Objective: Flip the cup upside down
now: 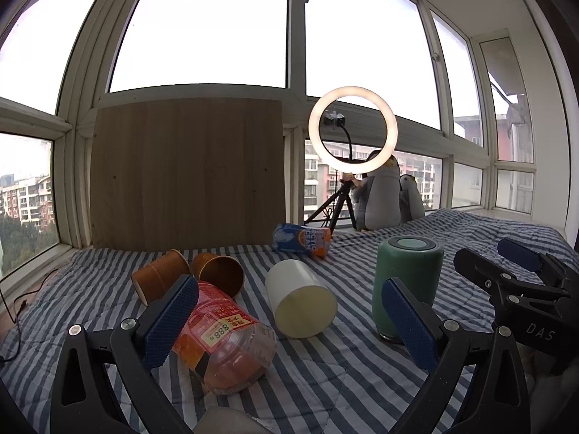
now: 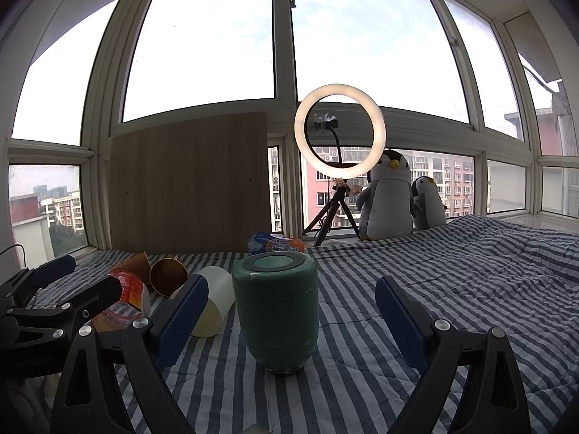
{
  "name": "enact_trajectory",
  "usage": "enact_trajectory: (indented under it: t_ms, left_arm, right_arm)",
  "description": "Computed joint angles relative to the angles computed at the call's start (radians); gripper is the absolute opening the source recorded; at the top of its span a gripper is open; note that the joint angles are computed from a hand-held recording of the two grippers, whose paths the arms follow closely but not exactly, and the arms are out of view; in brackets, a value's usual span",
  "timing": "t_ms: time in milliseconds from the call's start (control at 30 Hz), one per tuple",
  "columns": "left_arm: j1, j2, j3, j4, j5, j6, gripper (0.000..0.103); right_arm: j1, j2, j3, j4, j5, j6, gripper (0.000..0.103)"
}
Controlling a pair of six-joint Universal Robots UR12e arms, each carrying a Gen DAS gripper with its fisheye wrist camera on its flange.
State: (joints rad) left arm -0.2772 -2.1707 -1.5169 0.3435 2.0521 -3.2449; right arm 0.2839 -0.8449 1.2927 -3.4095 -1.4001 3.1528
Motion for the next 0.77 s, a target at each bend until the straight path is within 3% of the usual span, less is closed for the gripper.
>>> enact_trajectory:
  t_ms: [767]
  left_arm:
    - [-0.001,0.000,0.003,-0.012,0.000,0.001,0.103]
  right_arm:
    - [0.001,0.000,0.000,0.002,-0.002,0.001,0.092]
